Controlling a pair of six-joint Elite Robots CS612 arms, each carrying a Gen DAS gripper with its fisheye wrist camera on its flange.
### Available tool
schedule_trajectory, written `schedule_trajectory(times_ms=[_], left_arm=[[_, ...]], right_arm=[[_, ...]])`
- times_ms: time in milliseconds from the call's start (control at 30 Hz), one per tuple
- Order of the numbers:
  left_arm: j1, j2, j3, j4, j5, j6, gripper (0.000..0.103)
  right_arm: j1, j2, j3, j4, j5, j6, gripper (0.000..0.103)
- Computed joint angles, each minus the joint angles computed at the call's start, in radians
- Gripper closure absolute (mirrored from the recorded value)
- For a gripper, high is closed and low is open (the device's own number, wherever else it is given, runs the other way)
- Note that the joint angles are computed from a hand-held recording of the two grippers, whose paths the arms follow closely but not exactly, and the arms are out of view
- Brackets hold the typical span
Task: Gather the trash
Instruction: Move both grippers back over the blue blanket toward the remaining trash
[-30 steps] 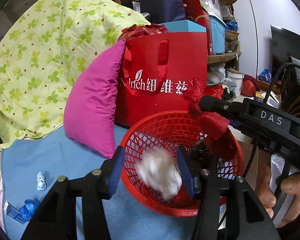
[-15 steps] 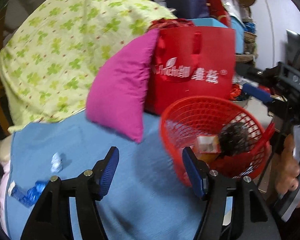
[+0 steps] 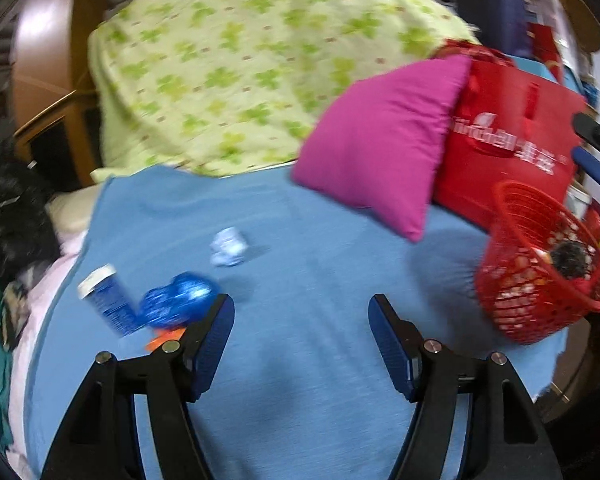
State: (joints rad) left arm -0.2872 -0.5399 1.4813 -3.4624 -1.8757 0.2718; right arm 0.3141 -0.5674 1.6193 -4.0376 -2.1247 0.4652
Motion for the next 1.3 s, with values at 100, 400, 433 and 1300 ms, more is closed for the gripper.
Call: schedule_trajectory(times_ms=[100, 400, 433, 1300], left_arm=[[0.021, 0.014, -0.026, 0.008, 0.028, -0.036, 0.032], [0.074, 0.056, -0.097, 0.032, 0.082, -0.108, 0.032], [0.079, 0.062, -0.108, 0.041, 0.086, -0.114, 0.032], [0.14, 0.119, -0.231, 0.287, 0.097, -0.279, 0.032]], right_arm=[[0.003, 0.013, -0.035, 0.043, 0.029, -0.007, 0.042], [0.006, 0.05, -0.132, 0.177, 0.107, -0.003, 0.042], [0.007, 0.055, -0.145, 0.196, 0.117, -0.001, 0.042], [0.035, 0.188, -0.447, 0.596, 0.31, -0.03, 0.041]])
